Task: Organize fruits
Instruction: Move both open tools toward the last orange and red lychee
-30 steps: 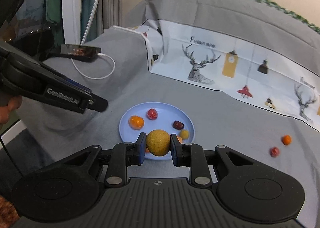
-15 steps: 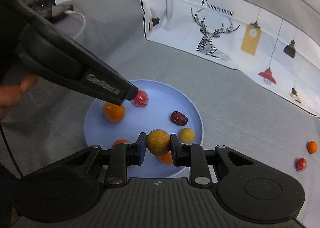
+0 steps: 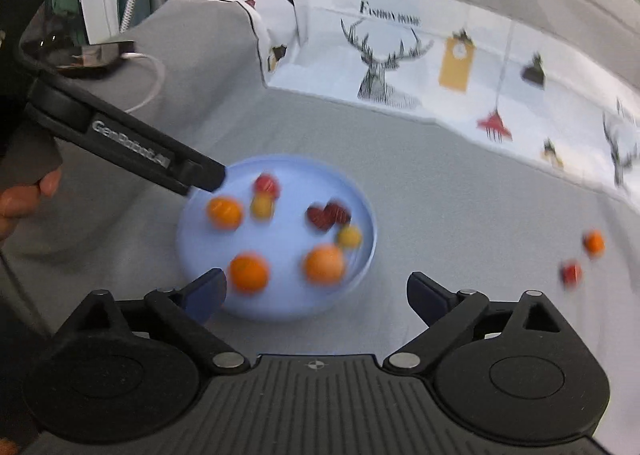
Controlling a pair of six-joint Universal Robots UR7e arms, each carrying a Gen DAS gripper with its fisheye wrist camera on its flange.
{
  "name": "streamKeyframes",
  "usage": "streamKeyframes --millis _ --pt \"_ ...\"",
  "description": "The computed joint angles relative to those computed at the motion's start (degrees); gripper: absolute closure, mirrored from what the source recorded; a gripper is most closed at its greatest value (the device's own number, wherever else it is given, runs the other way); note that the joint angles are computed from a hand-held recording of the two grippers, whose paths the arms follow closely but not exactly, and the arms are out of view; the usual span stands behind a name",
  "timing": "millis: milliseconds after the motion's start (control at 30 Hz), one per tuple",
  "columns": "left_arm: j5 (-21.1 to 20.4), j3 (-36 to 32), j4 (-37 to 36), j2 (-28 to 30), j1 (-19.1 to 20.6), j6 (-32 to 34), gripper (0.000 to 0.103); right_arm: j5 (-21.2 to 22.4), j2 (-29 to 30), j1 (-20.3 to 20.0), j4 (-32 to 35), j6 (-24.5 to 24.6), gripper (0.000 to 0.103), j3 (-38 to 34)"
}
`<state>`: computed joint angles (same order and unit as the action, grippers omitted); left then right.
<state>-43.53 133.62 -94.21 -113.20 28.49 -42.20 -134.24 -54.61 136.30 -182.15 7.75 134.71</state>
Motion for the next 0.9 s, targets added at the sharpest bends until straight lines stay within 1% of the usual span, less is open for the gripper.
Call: streamKeyframes --millis 67,133,167,233,333,467,533,700,833,900 --pt "-1.54 -0.68 10.15 -3.6 -5.32 -8.9 0.0 -0.1 -3.21 3.43 5.59 7.56 0.005 1.26" --pt "-3.26 -1.26 19.56 -6.37 -11.49 -17.89 0.0 -1.41 -5.82 6.8 9.6 13.5 0.003 2.46" --pt "-4.51 -1.52 23.41 -7.64 -14.72 -21.43 0.0 -2.66 -6.44 8.33 10.52 15.22 0.003 2.86" --pt "-6.65 -1.91 28.57 -9.19 -19.9 -26.25 0.0 -5.34 -7.34 11.02 12.45 17.86 0.003 2.98" --pt "-9.35 -2.63 34.69 -10.87 -27.28 -32.53 0.0 -8.5 -8.64 14.14 13.41 19.95 0.002 3.01" --pt "-11.07 -3.96 40.93 -11.51 -34.96 -40.36 0.0 -10.94 -10.23 18.33 15.12 21.06 0.001 3.27" --pt "-11.89 -4.6 43.06 -11.48 -37.67 -43.08 0.0 -11.78 -10.65 20.07 15.72 21.44 0.001 3.31" --pt "-13.44 -6.19 48.04 -11.16 -44.26 -48.96 0.0 -13.17 -11.66 22.82 16.34 22.18 0.001 3.36" --pt "-14.08 -7.27 51.1 -10.86 -48.07 -52.03 0.0 -13.84 -11.55 24.46 15.61 21.97 0.001 3.14" --pt "-14.35 -7.68 51.83 -10.62 -49.32 -52.61 0.0 -14.12 -11.64 25.12 15.64 21.94 0.001 3.06"
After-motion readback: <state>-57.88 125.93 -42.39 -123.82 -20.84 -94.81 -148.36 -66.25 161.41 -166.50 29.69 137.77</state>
